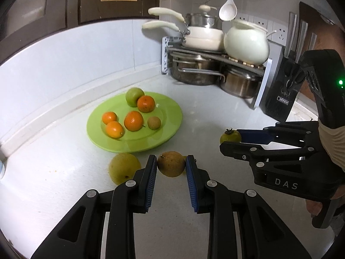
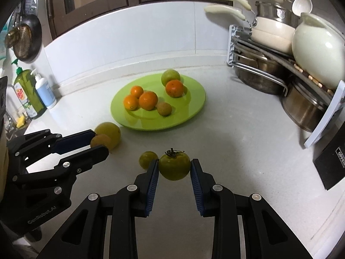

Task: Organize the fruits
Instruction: 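Set the brown fruit on the plate with the left tool while the right tool sets the green tomato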

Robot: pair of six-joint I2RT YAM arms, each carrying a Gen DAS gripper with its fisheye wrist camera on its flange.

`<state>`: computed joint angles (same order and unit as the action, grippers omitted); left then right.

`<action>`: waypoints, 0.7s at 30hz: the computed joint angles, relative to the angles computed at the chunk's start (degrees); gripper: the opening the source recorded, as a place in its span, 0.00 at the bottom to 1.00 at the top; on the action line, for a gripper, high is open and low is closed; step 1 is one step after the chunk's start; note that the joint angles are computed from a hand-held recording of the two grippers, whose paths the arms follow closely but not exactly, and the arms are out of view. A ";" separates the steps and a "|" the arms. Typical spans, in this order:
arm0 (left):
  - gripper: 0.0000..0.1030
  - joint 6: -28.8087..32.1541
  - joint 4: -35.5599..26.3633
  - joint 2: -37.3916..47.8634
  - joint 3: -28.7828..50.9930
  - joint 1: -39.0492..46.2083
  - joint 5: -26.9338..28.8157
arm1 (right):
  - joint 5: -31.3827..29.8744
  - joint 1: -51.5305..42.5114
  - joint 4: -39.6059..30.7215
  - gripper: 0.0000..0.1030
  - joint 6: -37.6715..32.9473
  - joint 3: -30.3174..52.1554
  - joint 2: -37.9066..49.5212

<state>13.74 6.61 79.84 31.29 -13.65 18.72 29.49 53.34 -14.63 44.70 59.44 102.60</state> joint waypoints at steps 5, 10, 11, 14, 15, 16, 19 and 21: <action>0.27 1.05 -2.00 -3.79 -0.28 1.94 1.46 | 1.97 1.21 -2.02 0.30 1.38 1.93 -0.50; 0.27 2.34 -3.02 -6.11 -0.35 3.80 2.82 | 4.19 2.64 -4.25 0.30 2.41 4.41 -0.59; 0.27 2.50 -3.11 -6.39 -0.36 4.05 3.01 | 4.74 3.02 -4.84 0.30 2.61 5.01 -0.50; 0.27 3.50 -3.59 -7.46 -0.19 5.31 3.87 | 6.05 3.98 -6.33 0.30 2.99 6.78 -0.21; 0.27 3.91 -3.72 -7.74 -0.08 5.79 4.24 | 6.41 4.10 -6.69 0.30 3.02 7.29 -0.03; 0.27 4.21 -3.72 -8.02 0.03 6.24 4.54 | 6.71 4.26 -7.01 0.30 3.06 7.68 0.01; 0.27 5.09 -3.53 -8.41 0.37 7.64 5.49 | 7.63 4.57 -7.82 0.30 3.34 9.11 0.44; 0.27 5.67 -3.58 -8.24 1.01 8.39 5.99 | 8.12 4.69 -8.32 0.30 3.28 10.25 0.80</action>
